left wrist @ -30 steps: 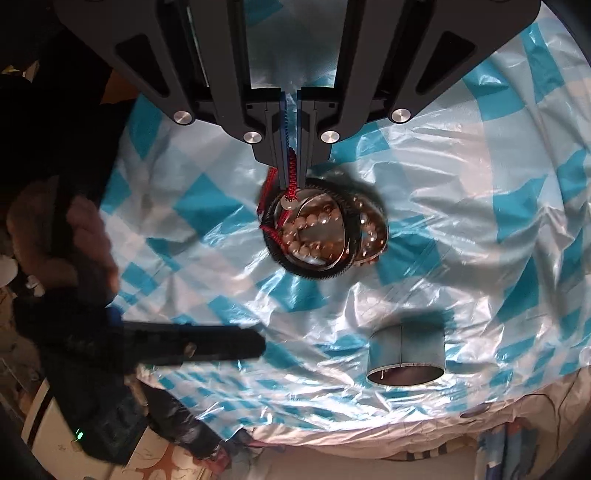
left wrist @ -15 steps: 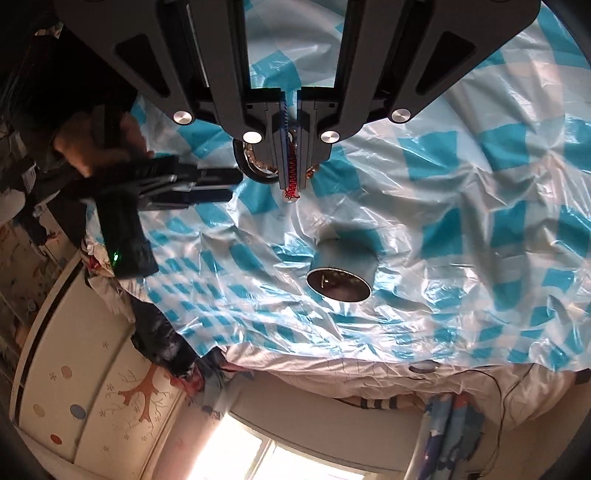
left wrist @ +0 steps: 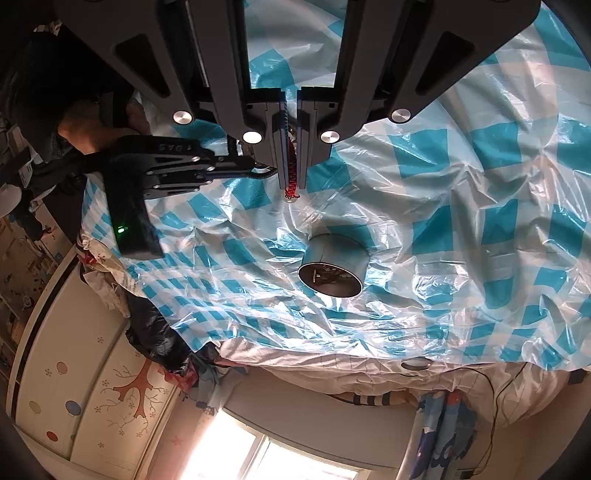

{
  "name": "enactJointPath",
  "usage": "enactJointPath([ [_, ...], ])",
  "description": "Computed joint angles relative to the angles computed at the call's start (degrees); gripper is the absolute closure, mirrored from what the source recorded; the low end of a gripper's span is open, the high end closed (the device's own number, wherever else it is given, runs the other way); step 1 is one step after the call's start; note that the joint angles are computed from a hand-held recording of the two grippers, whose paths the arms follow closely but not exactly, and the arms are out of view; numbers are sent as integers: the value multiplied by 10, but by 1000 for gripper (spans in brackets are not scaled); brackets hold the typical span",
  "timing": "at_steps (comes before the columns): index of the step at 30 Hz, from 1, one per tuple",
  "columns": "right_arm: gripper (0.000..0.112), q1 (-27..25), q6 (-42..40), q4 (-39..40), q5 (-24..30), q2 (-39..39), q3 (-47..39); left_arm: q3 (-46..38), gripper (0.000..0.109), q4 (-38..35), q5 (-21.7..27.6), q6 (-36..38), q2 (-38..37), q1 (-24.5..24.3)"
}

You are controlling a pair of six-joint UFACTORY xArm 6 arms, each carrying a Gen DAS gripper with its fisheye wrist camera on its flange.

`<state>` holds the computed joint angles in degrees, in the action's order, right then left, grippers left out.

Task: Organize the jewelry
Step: 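Grasp a red cord bracelet with the left tool while the right grasps a black cord bracelet, then carry both bracelets over the silver tin and open both tools to drop them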

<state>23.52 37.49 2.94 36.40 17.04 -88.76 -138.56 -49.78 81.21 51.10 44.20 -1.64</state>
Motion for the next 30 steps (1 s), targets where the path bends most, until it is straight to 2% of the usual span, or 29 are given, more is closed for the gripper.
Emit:
enactJointPath([
  [4, 100, -1, 0, 2, -18, -6, 7, -4, 105, 0, 0, -2, 3, 0],
  [8, 100, -5, 7, 9, -61, -26, 30, -13, 105, -2, 2, -6, 8, 1],
  [14, 100, -14, 38, -22, -103, -54, 51, -34, 105, -9, 4, -15, 21, 0],
  [25, 100, -46, 135, -127, -140, -102, 82, -45, 105, -34, -21, -25, 27, -16],
  [28, 100, -55, 154, -152, -141, -106, 80, -78, 105, -36, -34, -37, 45, -25],
  [30, 100, -63, 172, -175, -144, -105, 77, -137, 105, -39, -31, -56, 79, -32],
])
